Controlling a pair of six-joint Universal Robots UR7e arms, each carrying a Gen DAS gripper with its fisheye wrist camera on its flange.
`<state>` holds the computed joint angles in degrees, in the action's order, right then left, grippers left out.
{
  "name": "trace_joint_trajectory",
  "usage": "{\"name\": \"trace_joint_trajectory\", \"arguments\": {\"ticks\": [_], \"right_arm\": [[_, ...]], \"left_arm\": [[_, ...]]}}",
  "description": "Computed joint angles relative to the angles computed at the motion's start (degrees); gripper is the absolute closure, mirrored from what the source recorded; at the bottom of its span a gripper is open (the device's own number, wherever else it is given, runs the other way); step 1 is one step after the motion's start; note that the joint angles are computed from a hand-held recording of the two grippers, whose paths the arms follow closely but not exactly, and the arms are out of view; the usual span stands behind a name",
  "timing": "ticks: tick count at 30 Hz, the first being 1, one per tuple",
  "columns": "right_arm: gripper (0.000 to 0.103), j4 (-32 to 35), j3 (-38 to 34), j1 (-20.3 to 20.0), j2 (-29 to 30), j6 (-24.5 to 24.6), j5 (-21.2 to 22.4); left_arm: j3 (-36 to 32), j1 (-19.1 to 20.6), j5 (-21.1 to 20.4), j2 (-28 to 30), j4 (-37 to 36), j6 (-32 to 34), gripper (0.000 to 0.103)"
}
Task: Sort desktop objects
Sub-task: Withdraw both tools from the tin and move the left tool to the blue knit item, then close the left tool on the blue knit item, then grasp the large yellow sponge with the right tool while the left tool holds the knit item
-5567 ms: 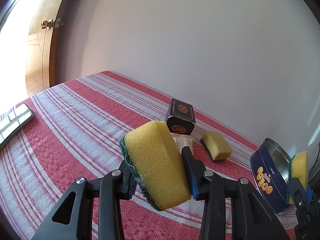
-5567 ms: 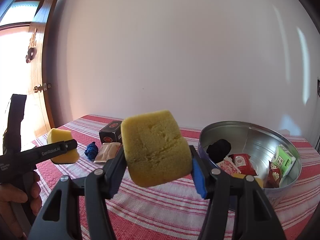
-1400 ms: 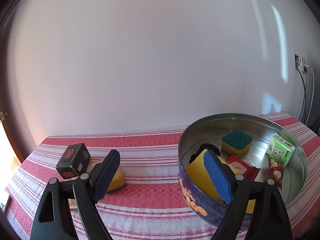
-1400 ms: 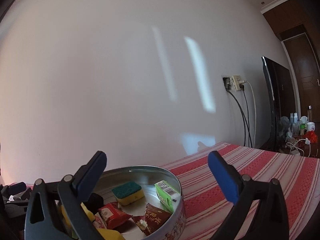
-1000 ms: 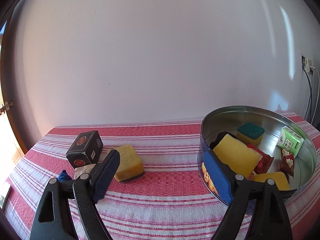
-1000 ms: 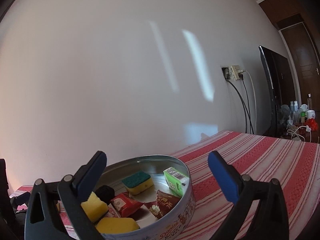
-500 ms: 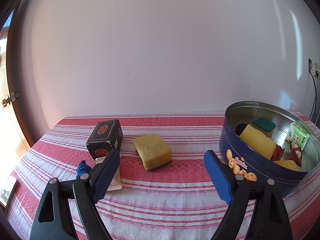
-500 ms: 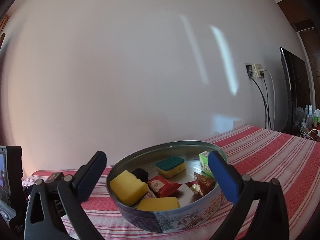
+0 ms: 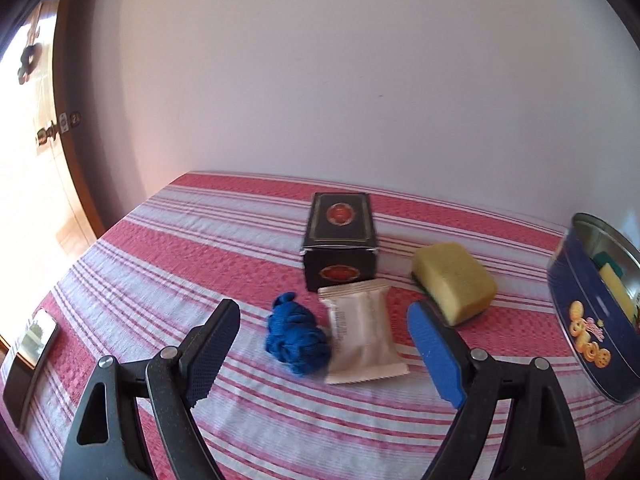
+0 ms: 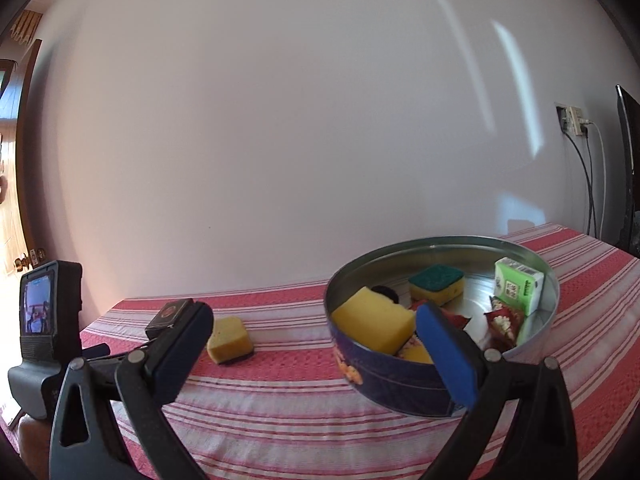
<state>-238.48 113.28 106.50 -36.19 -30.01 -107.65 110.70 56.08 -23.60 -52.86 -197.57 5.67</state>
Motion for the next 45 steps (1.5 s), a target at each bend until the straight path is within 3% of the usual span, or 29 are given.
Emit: {"name": "trace_joint_trajectory", "arguments": {"ticks": [4, 6, 8, 13, 16, 19, 21, 23, 30, 32, 38, 42, 45], "right_arm": [[0.000, 3.22, -0.36, 1.01, 0.70, 1.48, -0.07], [0.000, 4.60, -0.55, 1.38, 0.86, 1.88, 0.09], [0.000, 5.71, -0.61, 1.59, 1.00, 1.86, 0.37], [0.000, 7.58, -0.69, 1.38, 0.93, 2.12, 1.39], [0.000, 8.75, -0.93, 0.97, 0.67, 2.88, 1.81], [0.000, 10.08, -1.08, 0.60, 0.40, 3.90, 1.98], [0.000, 10.38, -1.13, 0.36, 0.31, 4.52, 2.07], [0.000, 10.89, -1.16, 0.33, 0.17, 5.13, 1.96], [0.000, 12.34, -1.53, 0.56, 0.41, 5.02, 1.51], [0.000, 13.13, -1.81, 0.83, 0.58, 4.77, 1.35], [0.002, 24.94, -7.73, 2.02, 1.84, 6.50, -0.92], [0.010, 34.06, -14.61, 2.90, 4.51, 4.48, -4.02], [0.011, 40.40, -20.28, 3.28, 7.19, 3.91, -6.86]], "left_arm": [[-1.20, 3.22, -0.21, -3.27, 11.29, -8.20, 0.016], [-1.63, 5.19, -3.24, -5.78, 19.03, -13.86, 0.016], [-1.72, 7.01, -9.25, -8.23, 22.54, -17.07, 0.016], [-4.06, 8.45, -12.34, -8.25, 26.37, -17.71, 0.016], [-5.85, 9.09, -16.61, -8.68, 32.30, -20.15, 0.016], [-6.33, 8.88, -17.73, -8.07, 31.92, -18.51, 0.016], [-5.83, 8.65, -17.07, -7.80, 31.11, -17.20, 0.023], [-4.87, 8.39, -16.22, -8.14, 30.21, -16.24, 0.036], [-4.13, 7.37, -12.05, -6.82, 28.28, -11.10, 0.049], [-3.58, 7.10, -11.99, -7.12, 28.40, -10.40, 0.061], [-2.72, 7.82, -13.95, -8.84, 27.90, -9.25, 0.067], [-0.72, 6.95, -14.76, -9.33, 13.75, -1.61, 0.067], [0.42, 6.06, -15.98, -9.32, 3.09, 4.04, 0.067]]}}
